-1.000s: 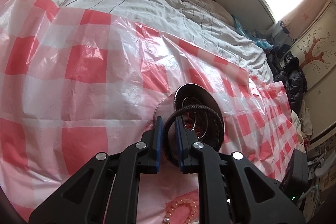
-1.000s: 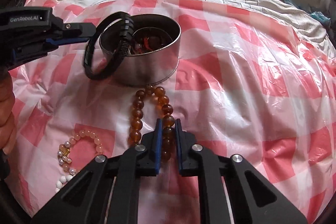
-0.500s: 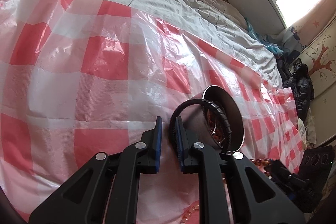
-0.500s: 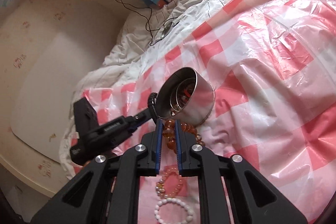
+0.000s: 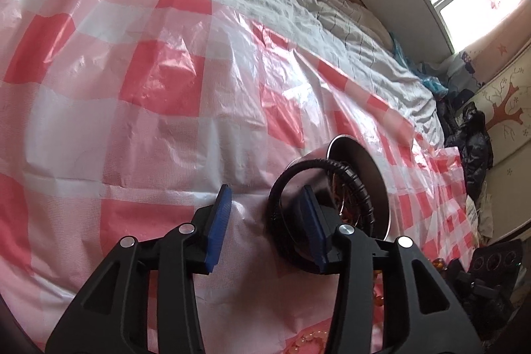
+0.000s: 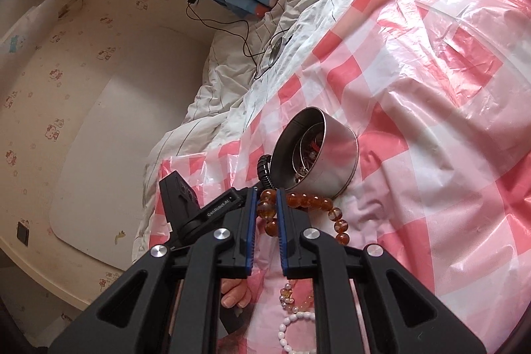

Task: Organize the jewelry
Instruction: 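Lower the black braided bracelet into the tin and open the left tool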

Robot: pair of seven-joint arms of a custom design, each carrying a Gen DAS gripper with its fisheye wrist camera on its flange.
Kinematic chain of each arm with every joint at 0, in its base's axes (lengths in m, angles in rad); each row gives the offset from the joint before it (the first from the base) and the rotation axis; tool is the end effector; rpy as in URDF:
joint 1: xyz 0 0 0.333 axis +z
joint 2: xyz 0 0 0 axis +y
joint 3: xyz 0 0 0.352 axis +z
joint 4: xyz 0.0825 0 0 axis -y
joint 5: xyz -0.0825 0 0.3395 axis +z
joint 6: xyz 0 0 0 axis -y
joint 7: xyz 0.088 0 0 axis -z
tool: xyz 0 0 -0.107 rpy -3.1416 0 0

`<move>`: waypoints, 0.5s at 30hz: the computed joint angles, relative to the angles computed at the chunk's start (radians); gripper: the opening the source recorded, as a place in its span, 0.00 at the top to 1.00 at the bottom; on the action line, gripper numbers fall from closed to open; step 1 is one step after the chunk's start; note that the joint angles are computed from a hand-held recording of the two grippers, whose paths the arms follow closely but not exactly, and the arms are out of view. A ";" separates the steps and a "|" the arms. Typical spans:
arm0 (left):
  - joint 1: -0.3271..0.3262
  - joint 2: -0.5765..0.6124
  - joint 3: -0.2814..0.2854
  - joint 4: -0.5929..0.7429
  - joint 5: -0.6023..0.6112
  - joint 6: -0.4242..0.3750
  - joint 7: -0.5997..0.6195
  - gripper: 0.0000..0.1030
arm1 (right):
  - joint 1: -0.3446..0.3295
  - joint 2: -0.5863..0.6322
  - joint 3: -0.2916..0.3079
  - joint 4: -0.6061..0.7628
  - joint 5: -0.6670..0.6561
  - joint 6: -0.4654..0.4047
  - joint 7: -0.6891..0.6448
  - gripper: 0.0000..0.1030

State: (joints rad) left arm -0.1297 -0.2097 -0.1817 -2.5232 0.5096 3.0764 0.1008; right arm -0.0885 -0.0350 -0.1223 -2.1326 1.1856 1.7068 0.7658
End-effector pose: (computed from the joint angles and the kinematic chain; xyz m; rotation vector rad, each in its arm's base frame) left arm 0.4098 -0.1781 0.4984 -2.4720 1.2238 -1.0878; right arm 0.4828 -0.0149 0.5069 -1.5528 1.3294 0.7380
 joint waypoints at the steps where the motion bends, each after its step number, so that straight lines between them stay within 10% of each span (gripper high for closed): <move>1: 0.050 -0.017 -0.050 0.020 0.061 -0.042 -0.040 0.58 | 0.000 0.000 0.000 0.000 0.001 0.000 0.002 0.88; 7: 0.027 0.012 -0.166 0.228 0.250 -0.462 -0.061 0.48 | 0.001 0.000 -0.001 -0.001 0.007 -0.006 -0.002 0.88; 15: -0.120 0.147 -0.188 0.435 0.339 -0.909 0.047 0.45 | -0.004 0.005 -0.003 -0.001 0.015 -0.019 -0.001 0.88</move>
State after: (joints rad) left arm -0.2496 -0.0624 -0.3701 -2.0884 0.8491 2.1679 0.1474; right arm -0.0920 -0.0304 -0.1258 -2.1334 1.2004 1.6880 0.7651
